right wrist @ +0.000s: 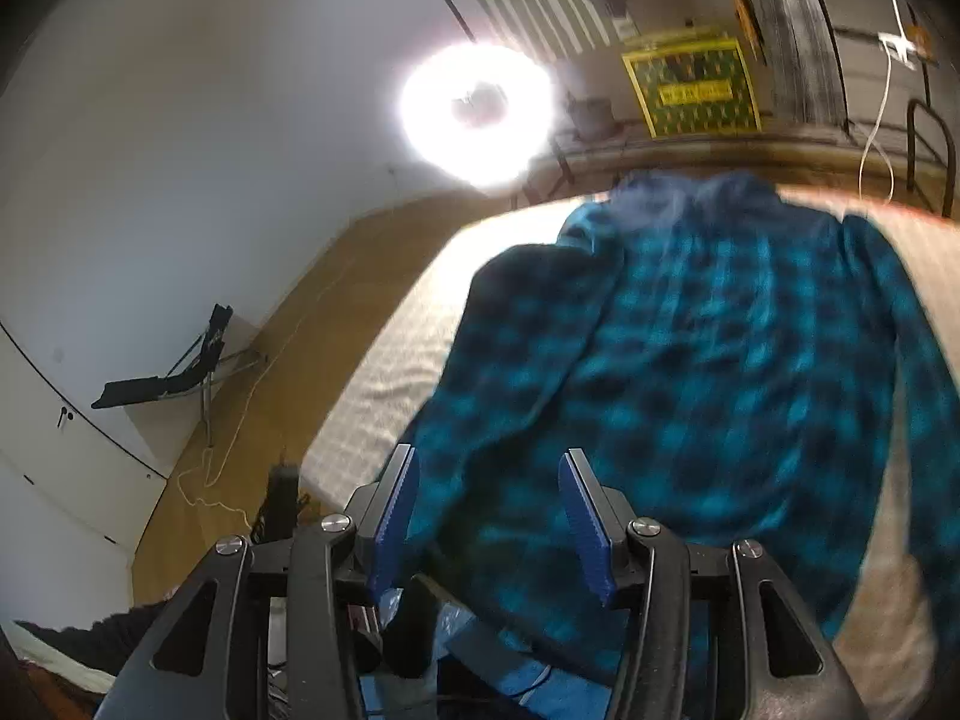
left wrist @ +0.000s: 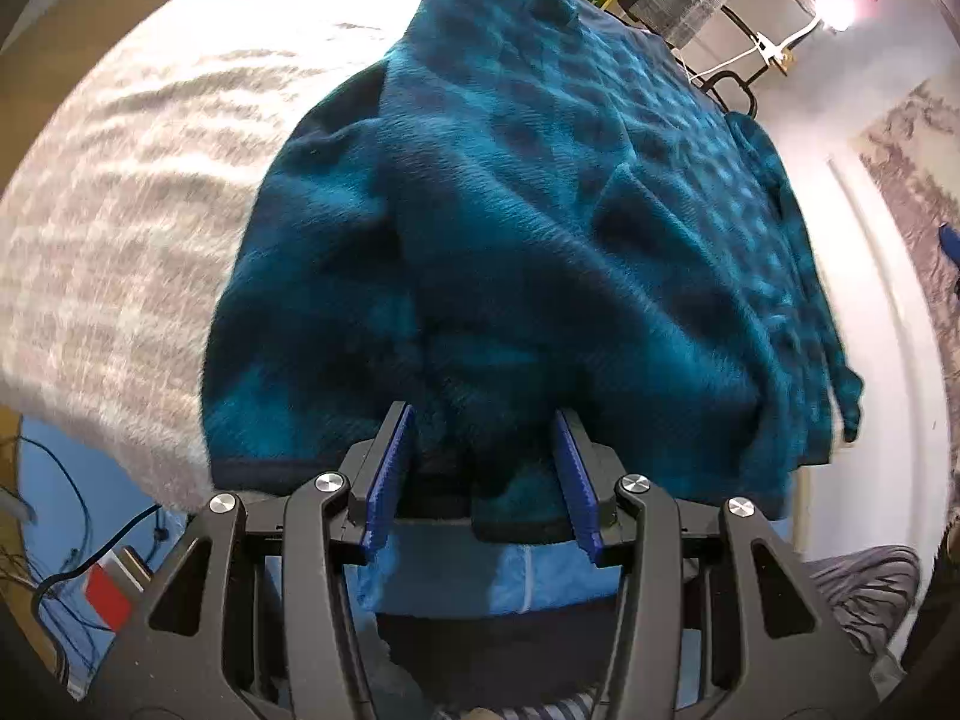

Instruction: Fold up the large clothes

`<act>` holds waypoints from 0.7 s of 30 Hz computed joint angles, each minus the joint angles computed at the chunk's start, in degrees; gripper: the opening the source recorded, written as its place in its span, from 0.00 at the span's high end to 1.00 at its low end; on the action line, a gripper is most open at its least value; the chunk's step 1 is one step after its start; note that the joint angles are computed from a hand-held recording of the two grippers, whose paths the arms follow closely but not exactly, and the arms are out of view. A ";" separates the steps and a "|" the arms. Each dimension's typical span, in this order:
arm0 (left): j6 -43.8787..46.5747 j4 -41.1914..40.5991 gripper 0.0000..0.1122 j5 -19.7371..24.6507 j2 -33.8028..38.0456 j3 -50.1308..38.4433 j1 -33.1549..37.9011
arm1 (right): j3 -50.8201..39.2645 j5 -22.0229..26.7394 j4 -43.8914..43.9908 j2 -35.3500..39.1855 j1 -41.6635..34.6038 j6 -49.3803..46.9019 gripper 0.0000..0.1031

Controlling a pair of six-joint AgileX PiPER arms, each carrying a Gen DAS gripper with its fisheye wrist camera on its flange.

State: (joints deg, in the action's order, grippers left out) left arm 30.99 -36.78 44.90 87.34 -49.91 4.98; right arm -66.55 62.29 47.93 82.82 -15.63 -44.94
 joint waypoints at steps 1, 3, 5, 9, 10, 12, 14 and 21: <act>-1.56 1.43 0.64 -1.68 -0.27 0.33 -1.22 | 1.24 -0.81 0.13 1.08 0.75 0.14 0.50; -2.06 1.40 0.89 -2.72 -0.84 0.68 -2.08 | 2.83 -2.80 0.07 3.52 2.61 0.03 0.50; -0.48 -0.46 0.94 -2.30 -1.38 0.76 -1.95 | 3.46 -6.76 -1.98 5.95 5.75 1.24 0.51; 2.86 -3.23 0.96 -0.84 -4.64 1.78 0.11 | 1.91 -9.95 -4.41 9.64 10.12 2.57 0.51; 3.83 -4.10 0.96 -0.03 -5.56 1.81 1.19 | -0.32 -10.20 -5.37 10.94 11.37 3.61 0.51; 5.47 -5.81 0.96 2.70 -7.31 1.55 4.36 | -4.06 -10.69 -7.11 12.71 13.35 5.53 0.51; 7.29 -6.97 0.96 5.89 -9.15 0.78 8.42 | -10.26 -11.29 -10.80 15.25 16.43 9.45 0.51; 8.09 -3.72 0.96 4.99 -7.26 -0.95 14.42 | -44.45 -7.35 -25.33 35.05 26.90 23.08 0.45</act>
